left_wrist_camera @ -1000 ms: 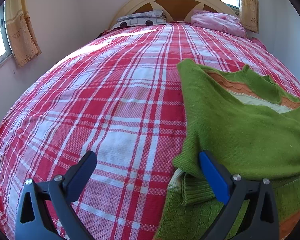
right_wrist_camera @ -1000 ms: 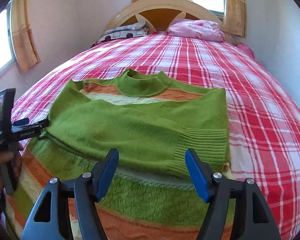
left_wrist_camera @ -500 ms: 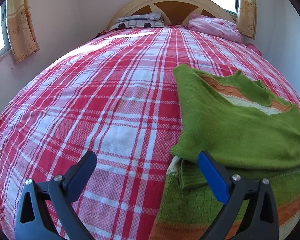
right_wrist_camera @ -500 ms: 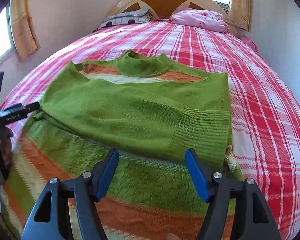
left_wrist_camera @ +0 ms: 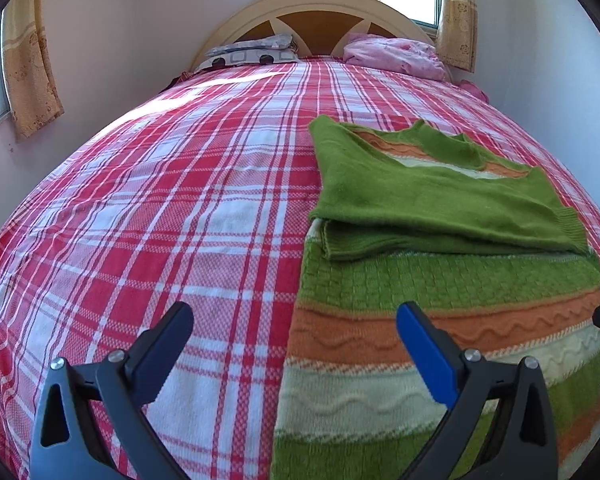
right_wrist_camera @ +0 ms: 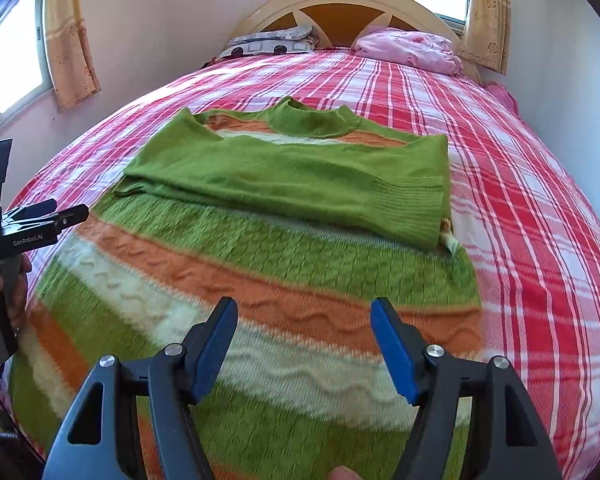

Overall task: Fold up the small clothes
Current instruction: 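Move both tools to the green ribbed hem and close on it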

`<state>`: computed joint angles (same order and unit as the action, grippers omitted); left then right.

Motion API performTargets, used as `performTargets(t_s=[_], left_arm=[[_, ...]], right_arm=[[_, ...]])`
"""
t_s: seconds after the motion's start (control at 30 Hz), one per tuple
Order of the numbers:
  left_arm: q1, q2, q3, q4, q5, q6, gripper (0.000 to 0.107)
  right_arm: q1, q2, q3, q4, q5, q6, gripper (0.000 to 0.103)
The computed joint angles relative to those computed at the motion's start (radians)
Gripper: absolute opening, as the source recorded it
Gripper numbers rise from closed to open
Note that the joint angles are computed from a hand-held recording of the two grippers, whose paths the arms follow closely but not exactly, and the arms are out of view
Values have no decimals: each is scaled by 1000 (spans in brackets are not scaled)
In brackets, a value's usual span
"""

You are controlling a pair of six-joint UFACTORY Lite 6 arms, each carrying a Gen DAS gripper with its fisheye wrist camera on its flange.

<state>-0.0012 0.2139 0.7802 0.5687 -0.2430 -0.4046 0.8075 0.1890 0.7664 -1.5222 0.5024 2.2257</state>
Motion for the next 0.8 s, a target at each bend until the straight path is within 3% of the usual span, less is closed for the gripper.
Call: performTargets(t_s=[0.23, 0.57, 0.7, 0.8], left_arm=[[73, -216, -212, 309, -62, -222, 103], [314, -535, -485, 880, -164, -526, 103], [453, -650, -548, 1173, -263, -719, 103], [544, -677, -566, 1377, -350, -854, 93]], right_arm=[[118, -67, -92, 68, 53, 46, 70], [340, -151, -188, 240, 159, 77, 70], [425, -163, -203, 305, 195, 92, 70], [505, -180, -218, 351, 240, 124, 70]])
